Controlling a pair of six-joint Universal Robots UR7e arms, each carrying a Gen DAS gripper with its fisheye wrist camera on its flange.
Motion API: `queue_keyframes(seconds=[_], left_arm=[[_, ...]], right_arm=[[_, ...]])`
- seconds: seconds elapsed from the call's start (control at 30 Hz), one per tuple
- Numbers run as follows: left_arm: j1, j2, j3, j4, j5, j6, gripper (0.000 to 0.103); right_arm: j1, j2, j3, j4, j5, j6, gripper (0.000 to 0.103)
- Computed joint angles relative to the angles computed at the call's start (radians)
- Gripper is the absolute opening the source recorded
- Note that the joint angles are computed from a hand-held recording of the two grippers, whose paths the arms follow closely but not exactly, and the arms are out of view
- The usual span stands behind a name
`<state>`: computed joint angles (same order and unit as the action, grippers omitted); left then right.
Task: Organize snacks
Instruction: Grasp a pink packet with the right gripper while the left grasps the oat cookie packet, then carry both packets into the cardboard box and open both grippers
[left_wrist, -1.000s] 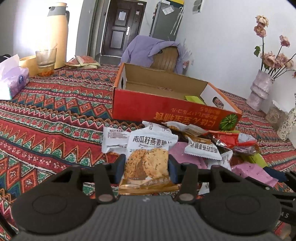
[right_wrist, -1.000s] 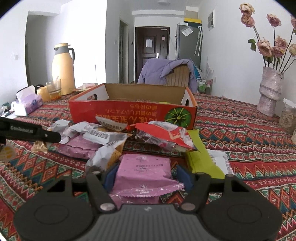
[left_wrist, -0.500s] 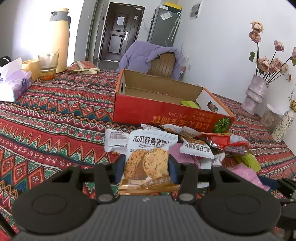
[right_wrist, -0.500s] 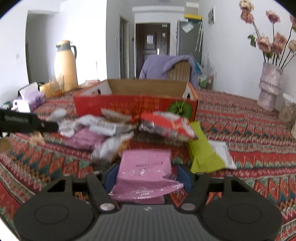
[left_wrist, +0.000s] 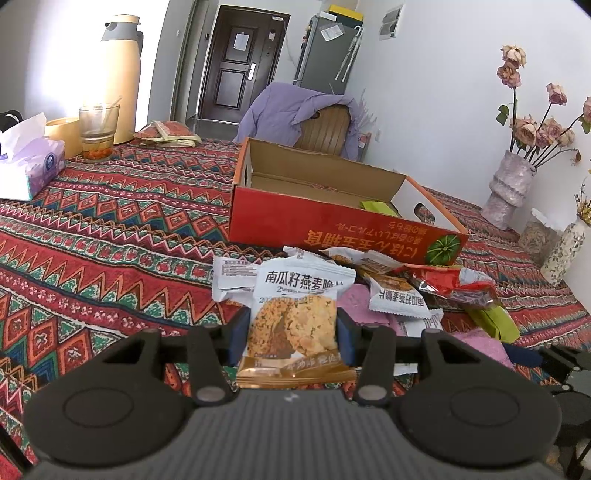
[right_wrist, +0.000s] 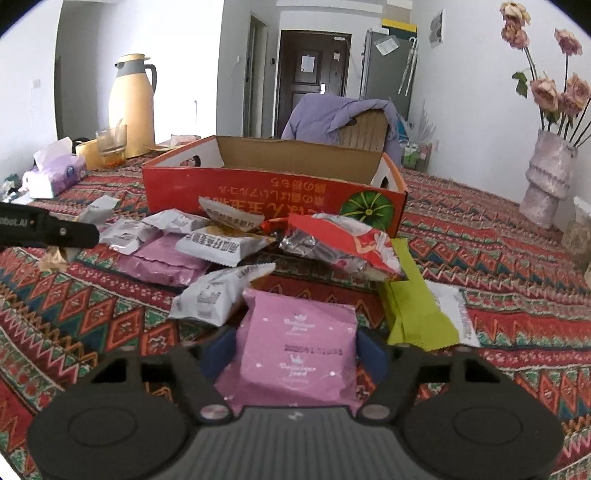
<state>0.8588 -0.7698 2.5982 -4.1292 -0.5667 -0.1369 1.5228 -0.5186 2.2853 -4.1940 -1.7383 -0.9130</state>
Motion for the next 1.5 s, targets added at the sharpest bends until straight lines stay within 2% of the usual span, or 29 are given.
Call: queue_keyframes(seconds=[0.07,0.27,0.37,0.57,0.73,1.17,1.37,1.5], left_arm=[[0.001,-0.001,0.001,-0.001,-0.001,0.001,0.049],[-0.006,-0.009,0.003,-0.005,0.000,0.011,0.049],[-0.012,-0.018,0.006,-0.006,0.002,0.020,0.048],[-0.030,-0.037,-0.012,-0.012,0.006,0.070,0.049],[-0.024,-0.052,-0.063,-0.014,0.005,0.148,0.049],[0.035,-0.036,-0.308,-0.038,-0.046,0.433,0.049],[0.091,-0.011,-0.437,0.020,-0.086,0.479,0.049],[0.131,0.020,-0.530,0.061,-0.107,0.489,0.049]], right_arm=[[-0.010,-0.012,0.010,0.017,0.023,0.015,0.061],[-0.037,-0.016,0.039,-0.036,0.070,0.019,0.061],[-0.049,-0.034,0.072,-0.066,0.117,0.009,0.060],[-0.042,-0.077,0.104,-0.105,0.201,-0.006,0.060],[-0.011,-0.111,0.061,-0.081,0.221,0.014,0.061],[0.070,-0.115,-0.227,0.171,0.178,0.103,0.061],[0.096,-0.082,-0.393,0.343,0.130,0.149,0.061],[0.115,-0.041,-0.512,0.459,0.072,0.156,0.061]])
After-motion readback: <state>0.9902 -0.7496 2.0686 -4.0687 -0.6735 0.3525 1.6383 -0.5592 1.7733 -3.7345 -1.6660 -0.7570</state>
